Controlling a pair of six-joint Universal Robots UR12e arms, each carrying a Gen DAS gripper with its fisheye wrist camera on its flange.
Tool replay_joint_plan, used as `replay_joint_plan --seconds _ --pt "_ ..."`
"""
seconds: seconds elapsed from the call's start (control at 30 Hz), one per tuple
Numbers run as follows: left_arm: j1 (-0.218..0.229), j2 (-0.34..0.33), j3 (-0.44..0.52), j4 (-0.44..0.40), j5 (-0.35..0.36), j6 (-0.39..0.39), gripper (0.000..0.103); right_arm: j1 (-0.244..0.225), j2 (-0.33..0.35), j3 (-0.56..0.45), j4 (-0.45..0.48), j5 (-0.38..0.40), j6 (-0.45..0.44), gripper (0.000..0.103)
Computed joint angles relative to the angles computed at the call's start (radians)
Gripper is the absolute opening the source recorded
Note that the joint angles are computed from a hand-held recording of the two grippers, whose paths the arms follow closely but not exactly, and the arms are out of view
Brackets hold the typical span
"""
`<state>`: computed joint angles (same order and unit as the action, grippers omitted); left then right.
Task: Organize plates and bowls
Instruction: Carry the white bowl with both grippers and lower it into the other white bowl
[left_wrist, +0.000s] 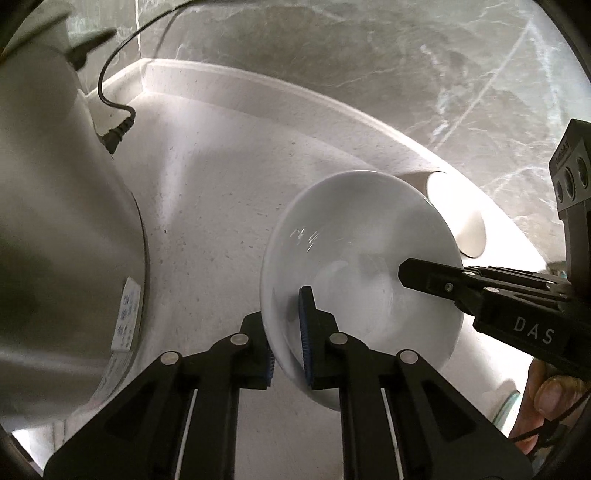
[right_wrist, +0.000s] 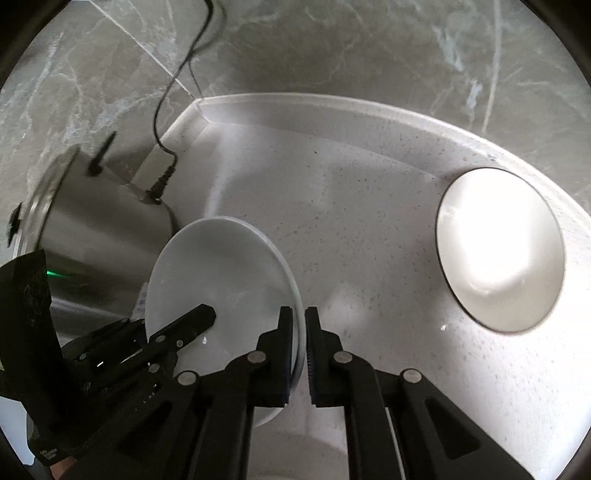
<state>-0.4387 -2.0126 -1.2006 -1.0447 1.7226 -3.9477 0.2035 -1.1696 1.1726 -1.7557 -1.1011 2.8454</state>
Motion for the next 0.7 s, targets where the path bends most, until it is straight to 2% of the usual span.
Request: replay_joint_plan --seconds 0.37,0.7 --pt "-0.059 0.053 -0.020 0.009 0.002 0.010 0.010 -0.036 -0.117 0.097 0.003 0.003 -0.047 0.011" --pt "-0.123 0.078 -0.047 -0.005 -0.027 0.014 0.010 -0.074 -0.212 0.210 0.020 -0.010 -0.063 0.012"
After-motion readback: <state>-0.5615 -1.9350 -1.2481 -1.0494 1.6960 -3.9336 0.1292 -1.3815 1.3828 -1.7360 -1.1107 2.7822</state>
